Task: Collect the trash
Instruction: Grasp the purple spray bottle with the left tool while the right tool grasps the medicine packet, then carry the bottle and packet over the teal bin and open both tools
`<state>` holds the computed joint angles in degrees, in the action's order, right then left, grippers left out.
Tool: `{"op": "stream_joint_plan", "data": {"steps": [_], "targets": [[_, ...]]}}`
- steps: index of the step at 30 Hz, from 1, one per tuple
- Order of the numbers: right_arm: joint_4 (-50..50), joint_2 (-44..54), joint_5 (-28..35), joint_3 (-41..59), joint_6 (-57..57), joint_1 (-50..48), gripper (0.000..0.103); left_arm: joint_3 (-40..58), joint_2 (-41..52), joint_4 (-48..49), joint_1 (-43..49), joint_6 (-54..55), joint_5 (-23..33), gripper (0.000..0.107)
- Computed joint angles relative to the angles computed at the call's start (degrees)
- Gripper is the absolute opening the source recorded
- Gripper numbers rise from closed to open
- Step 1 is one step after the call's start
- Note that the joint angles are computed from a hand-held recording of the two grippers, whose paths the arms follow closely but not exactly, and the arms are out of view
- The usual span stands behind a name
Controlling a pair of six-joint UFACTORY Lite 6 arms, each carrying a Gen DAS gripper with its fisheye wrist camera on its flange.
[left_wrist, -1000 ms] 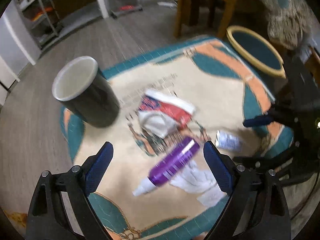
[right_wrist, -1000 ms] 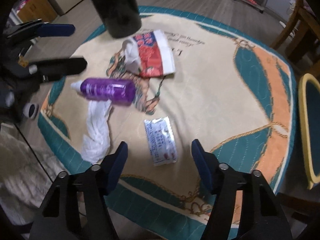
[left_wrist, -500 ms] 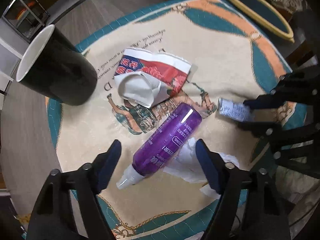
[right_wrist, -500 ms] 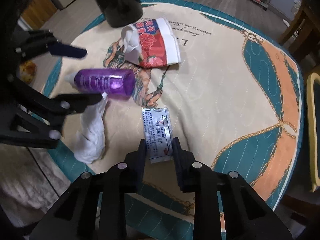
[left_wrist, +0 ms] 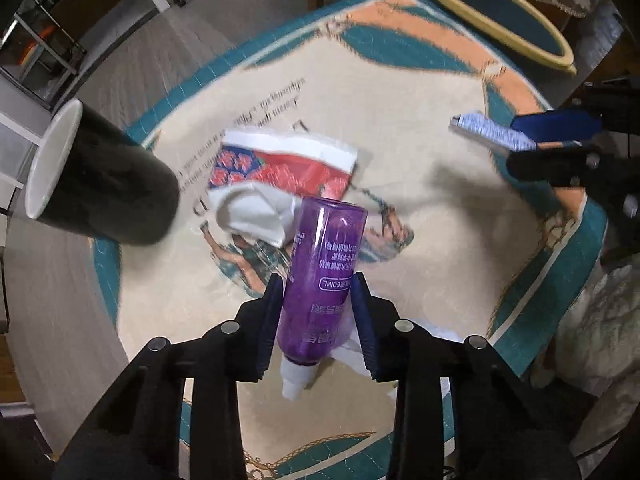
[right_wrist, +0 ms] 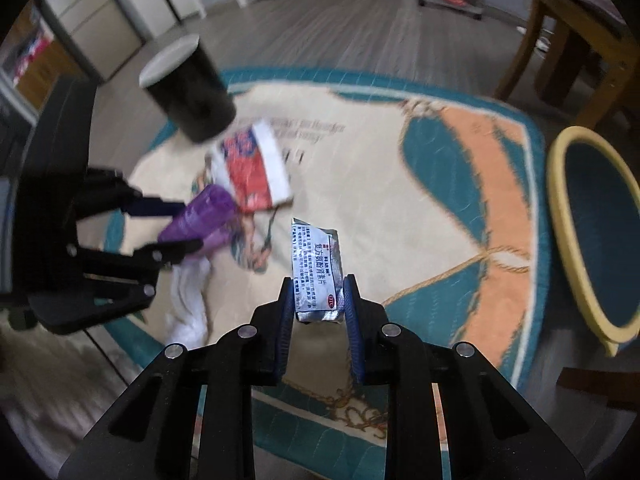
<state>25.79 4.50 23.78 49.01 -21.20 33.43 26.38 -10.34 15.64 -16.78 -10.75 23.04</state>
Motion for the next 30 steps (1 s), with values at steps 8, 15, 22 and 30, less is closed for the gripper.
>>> {"op": "stream_joint_plan", "data": {"steps": [8, 15, 22, 30], "targets": [[7.39, -4.99, 2.33, 2.17, -5.02, -6.03, 0.026, 2.53, -12.23, -7.32, 1.30, 4.19, 5.30, 0.032], [13.61, -8.99, 5.10, 3.33, -11.18, -12.16, 0.026, 10.33, -11.86, -17.37, 3.69, 12.01, 3.90, 0.032], [20.36, -10.70, 11.59, 4.91, -20.65, -25.97, 0.026, 20.11, -6.10, -7.97, -7.45, -3.12, 0.95, 0.032], [23.59, -3.74, 17.05, 11.57, -29.14, -47.67, 0.026, 39.34, 16.53, -3.14, -18.88, -11.03, -3.37, 0.032]]}}
